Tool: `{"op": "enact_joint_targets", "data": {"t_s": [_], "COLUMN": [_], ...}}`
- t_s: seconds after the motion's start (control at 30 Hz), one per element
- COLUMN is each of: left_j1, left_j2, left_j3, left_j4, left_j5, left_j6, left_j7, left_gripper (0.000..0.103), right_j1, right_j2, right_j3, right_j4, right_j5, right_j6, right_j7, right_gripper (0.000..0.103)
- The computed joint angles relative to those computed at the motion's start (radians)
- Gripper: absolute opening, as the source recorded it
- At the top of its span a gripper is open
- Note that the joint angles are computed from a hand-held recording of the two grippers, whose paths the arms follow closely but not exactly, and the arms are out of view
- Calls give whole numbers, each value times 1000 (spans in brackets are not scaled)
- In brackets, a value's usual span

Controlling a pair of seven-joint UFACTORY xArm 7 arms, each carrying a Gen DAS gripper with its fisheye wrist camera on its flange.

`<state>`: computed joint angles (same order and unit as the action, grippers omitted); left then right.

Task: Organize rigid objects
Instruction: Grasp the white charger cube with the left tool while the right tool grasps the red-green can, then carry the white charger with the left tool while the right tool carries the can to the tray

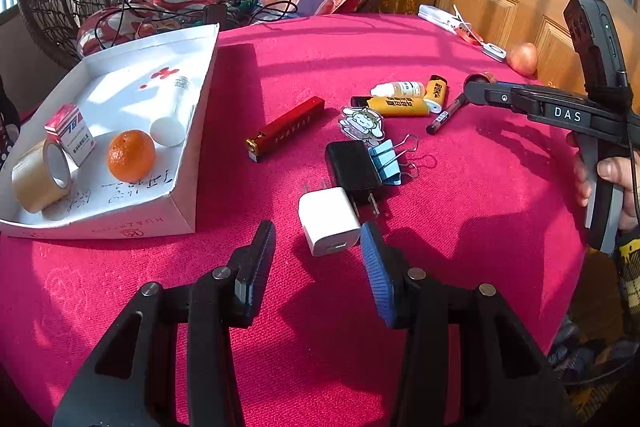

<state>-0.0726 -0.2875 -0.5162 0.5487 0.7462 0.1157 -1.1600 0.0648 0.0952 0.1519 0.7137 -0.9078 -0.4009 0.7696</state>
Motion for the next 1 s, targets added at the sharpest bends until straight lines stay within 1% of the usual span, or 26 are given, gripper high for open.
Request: {"op": "enact_joint_targets", "data": {"t_s": [0.07, 0.1, 0.13, 0.17, 0.2, 0.23, 0.33, 0.4, 0.5, 0.57, 0.67, 0.8, 0.93, 1.0], "left_j1": [26, 20, -4, -5, -3, -8, -29, -27, -4, 32, 93, 169, 201, 202], "left_j2": [32, 49, 62, 58, 49, 44, 41, 33, 10, -17, -59, -119, -185, -219], "left_j3": [-37, -35, -13, -10, -9, -1, 26, 29, 15, -9, -57, -122, -137, -133], "left_j4": [35, 47, 50, 49, 46, 42, 38, 34, 25, 15, -1, -24, -56, -74], "left_j5": [41, 59, 53, 82, 114, 134, 162, 188, 237, 278, 313, 297, 252, 225], "left_j6": [48, 64, 62, 57, 50, 39, 25, 18, 1, -22, -58, -100, -144, -156], "left_j7": [-36, -48, -29, -52, -83, -104, -132, -160, -227, -285, -345, -362, -347, -334], "left_gripper": [44, 44, 44, 41, 36, 34, 32, 31, 30, 29, 28, 26, 26, 26], "right_j1": [-1, 2, 2, 2, 3, 4, 5, 11, 23, 31, 44, 60, 72, 78], "right_j2": [-2, -4, -5, -6, -7, -7, -6, -10, -20, -25, -34, -51, -68, -74], "right_j3": [1, 0, -1, -3, -5, -7, -8, -11, -16, -20, -26, -34, -44, -48], "right_j4": [-1, -4, -6, -7, -8, -7, -3, -6, -15, -23, -37, -57, -70, -72], "right_j5": [-4, 2, 0, -2, -4, -6, -25, -19, 0, 21, 55, 93, 104, 104], "right_j6": [-3, -7, -13, -17, -22, -26, -35, -39, -46, -56, -77, -104, -129, -140], "right_j7": [6, 2, 2, 4, 5, 6, 27, 25, 10, -7, -34, -61, -64, -61], "right_gripper": [40, 40, 40, 40, 40, 40, 40, 40, 40, 40, 40, 40, 40, 40]}}
